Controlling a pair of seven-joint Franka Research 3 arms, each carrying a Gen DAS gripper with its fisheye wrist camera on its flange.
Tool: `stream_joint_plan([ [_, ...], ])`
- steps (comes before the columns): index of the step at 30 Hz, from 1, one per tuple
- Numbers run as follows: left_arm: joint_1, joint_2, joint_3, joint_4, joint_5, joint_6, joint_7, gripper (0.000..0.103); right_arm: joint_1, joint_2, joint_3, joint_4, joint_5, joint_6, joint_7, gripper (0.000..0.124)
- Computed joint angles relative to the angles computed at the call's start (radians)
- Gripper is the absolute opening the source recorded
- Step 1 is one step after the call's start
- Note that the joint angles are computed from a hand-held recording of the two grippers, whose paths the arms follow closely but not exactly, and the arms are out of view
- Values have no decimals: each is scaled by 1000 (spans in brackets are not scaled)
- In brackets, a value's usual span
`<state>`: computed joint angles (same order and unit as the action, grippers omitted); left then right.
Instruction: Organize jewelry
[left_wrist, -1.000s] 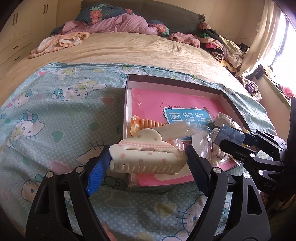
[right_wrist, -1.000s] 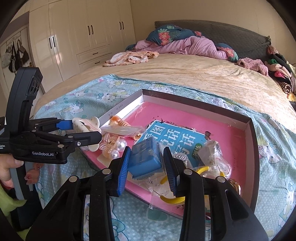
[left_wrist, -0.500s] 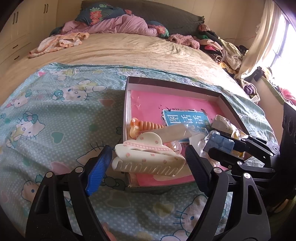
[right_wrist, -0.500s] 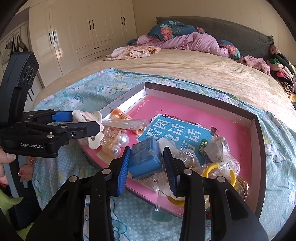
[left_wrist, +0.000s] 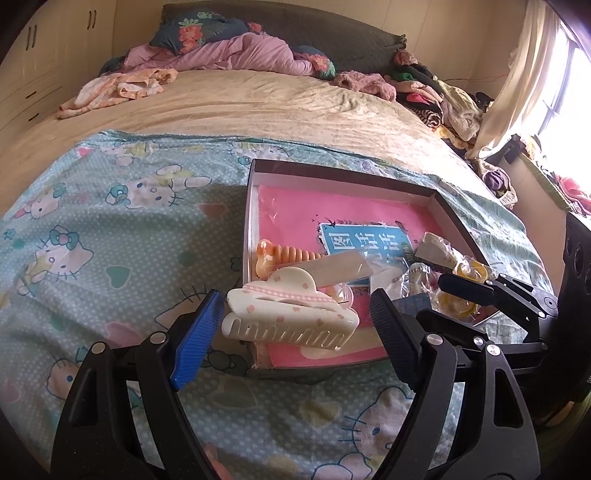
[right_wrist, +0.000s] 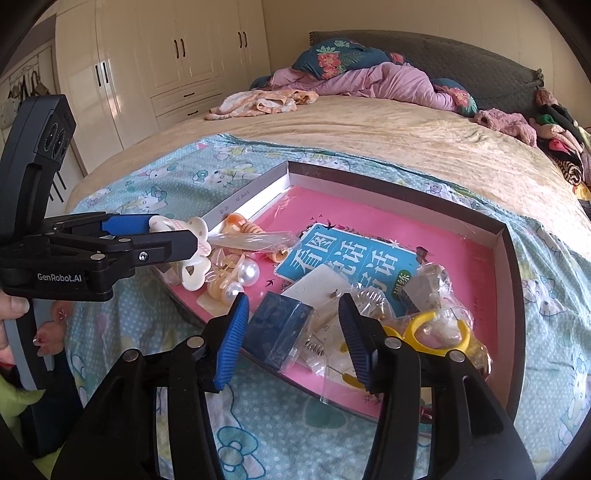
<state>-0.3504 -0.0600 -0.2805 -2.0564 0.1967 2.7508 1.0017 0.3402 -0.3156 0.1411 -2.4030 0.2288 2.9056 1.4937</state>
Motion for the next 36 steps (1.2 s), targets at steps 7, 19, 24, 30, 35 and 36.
stream_joint_plan([
  [7, -3, -9, -4, 3, 14, -5, -5, 74, -36, -71, 28, -43, -37, 15, 51, 68],
  [19, -10, -45, -12, -2, 54, 2, -34, 78, -96, -219, 65, -129, -89, 29, 144, 88],
  [24, -12, -69, -20, -8, 81, -1, -57, 85, -112, -279, 78, -155, -99, 30, 165, 93],
  [30, -16, -108, -24, -27, 95, -2, -76, 93, -137, -341, 102, -181, -111, 28, 201, 98],
  [35, -16, -161, -32, -70, 110, 3, -115, 93, -141, -405, 113, -212, -116, 3, 225, 98],
  [36, -15, -173, -36, -82, 116, 3, -126, 93, -139, -418, 114, -219, -117, -2, 229, 98],
])
